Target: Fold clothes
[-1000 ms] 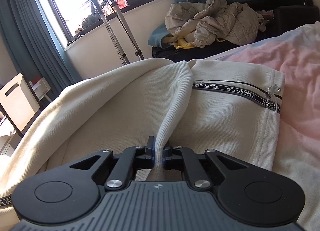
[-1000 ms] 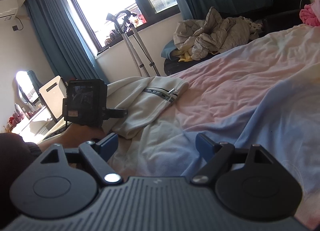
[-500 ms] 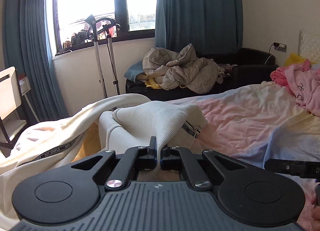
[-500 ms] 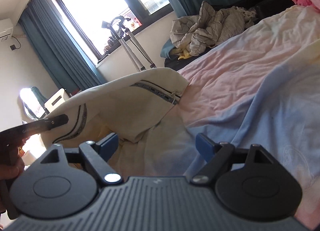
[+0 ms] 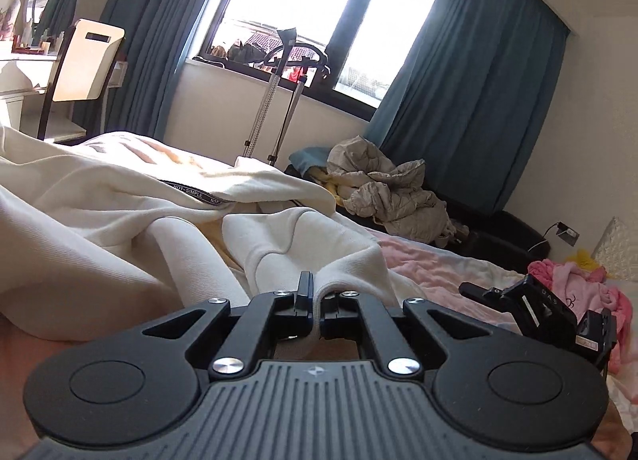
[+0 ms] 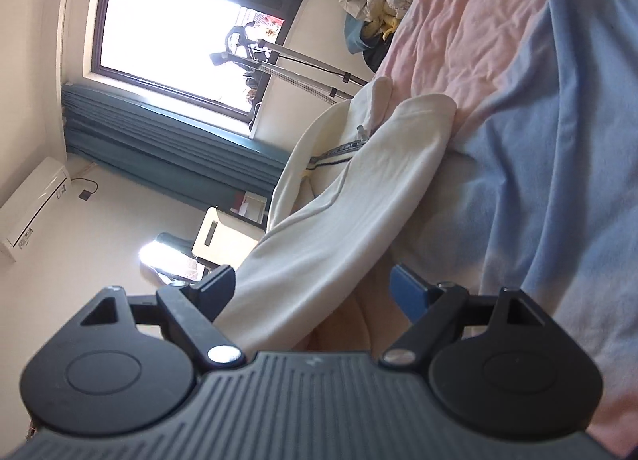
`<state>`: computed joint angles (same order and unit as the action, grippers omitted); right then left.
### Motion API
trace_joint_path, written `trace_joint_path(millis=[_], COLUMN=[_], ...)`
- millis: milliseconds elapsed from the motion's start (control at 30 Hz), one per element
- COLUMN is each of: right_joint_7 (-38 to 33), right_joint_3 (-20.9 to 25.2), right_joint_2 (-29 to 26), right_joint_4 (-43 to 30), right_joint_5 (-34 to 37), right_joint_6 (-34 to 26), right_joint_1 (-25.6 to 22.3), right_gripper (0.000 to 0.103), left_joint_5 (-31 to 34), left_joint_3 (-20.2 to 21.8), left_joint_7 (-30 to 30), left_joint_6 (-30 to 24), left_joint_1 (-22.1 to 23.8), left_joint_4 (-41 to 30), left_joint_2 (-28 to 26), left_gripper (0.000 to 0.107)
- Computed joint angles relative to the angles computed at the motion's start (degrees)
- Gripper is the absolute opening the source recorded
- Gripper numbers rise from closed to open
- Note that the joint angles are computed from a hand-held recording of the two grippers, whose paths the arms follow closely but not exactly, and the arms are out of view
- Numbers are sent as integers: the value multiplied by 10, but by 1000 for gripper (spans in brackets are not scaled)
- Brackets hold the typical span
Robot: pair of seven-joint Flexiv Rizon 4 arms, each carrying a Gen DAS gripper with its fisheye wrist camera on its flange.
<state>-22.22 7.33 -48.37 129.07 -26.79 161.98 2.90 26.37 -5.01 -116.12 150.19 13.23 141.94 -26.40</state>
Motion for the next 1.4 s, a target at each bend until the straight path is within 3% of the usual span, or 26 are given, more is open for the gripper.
trace_joint_path(millis=[200, 333, 400, 467, 500, 533, 567, 733, 867, 967, 1067, 1100, 1167, 1200, 1300, 1400], right_joint_7=[29, 20, -5, -42, -56, -68, -83, -196, -286, -312, -383, -392, -338, -312, -186, -49], right_joint_3=[-17, -19, -32, -63, -73, -79, -83, -134, -166, -158, -174, -167, -126, -105, -42, 2], right_joint_2=[-9, -38, -41, -35, -33, -29, -21, 50, 123, 172, 203, 198, 163, 144, 96, 63], right_joint_4=[-85, -164, -191, -211, -220, -224, -223, -177, -130, -102, -73, -62, -38, -28, 4, 18], right_joint_5=[22, 47, 88, 176, 209, 230, 242, 346, 443, 497, 575, 593, 569, 555, 476, 376], right_joint_6=[-158, -221, -238, -269, -283, -297, -306, -285, -256, -219, -211, -194, -152, -131, -115, -114], right_joint_1=[9, 20, 42, 89, 104, 111, 116, 172, 206, 198, 214, 206, 153, 125, 34, -47], right_gripper=[87, 87, 81, 48, 36, 10, 5, 3, 3, 3, 3, 3, 4, 4, 4, 4], left_joint_5=[57, 69, 79, 94, 108, 126, 137, 155, 214, 248, 266, 270, 290, 290, 281, 309], left_joint_3=[-22, -18, -17, -17, -20, -25, -29, -24, -31, -33, -31, -31, -32, -22, -4, -4], left_joint_7=[-76, -84, -82, -84, -88, -98, -107, -124, -123, -116, -114, -113, -129, -128, -155, -286], left_joint_6=[15, 20, 34, 47, 46, 45, 45, 29, 7, -10, -22, -26, -34, -29, -35, -74], left_joint_1=[56, 63, 67, 73, 80, 88, 93, 92, 86, 73, 64, 62, 72, 76, 101, 178], left_joint_4=[-35, -53, -62, -75, -84, -95, -102, -106, -124, -129, -119, -114, -106, -92, -55, -30], left_joint_2=[-42, -61, -73, -83, -86, -89, -92, -82, -73, -64, -51, -47, -34, -26, 3, 63], left_gripper=[4, 4, 4, 4, 4, 4, 4, 5, 11, 20, 32, 36, 50, 52, 62, 73])
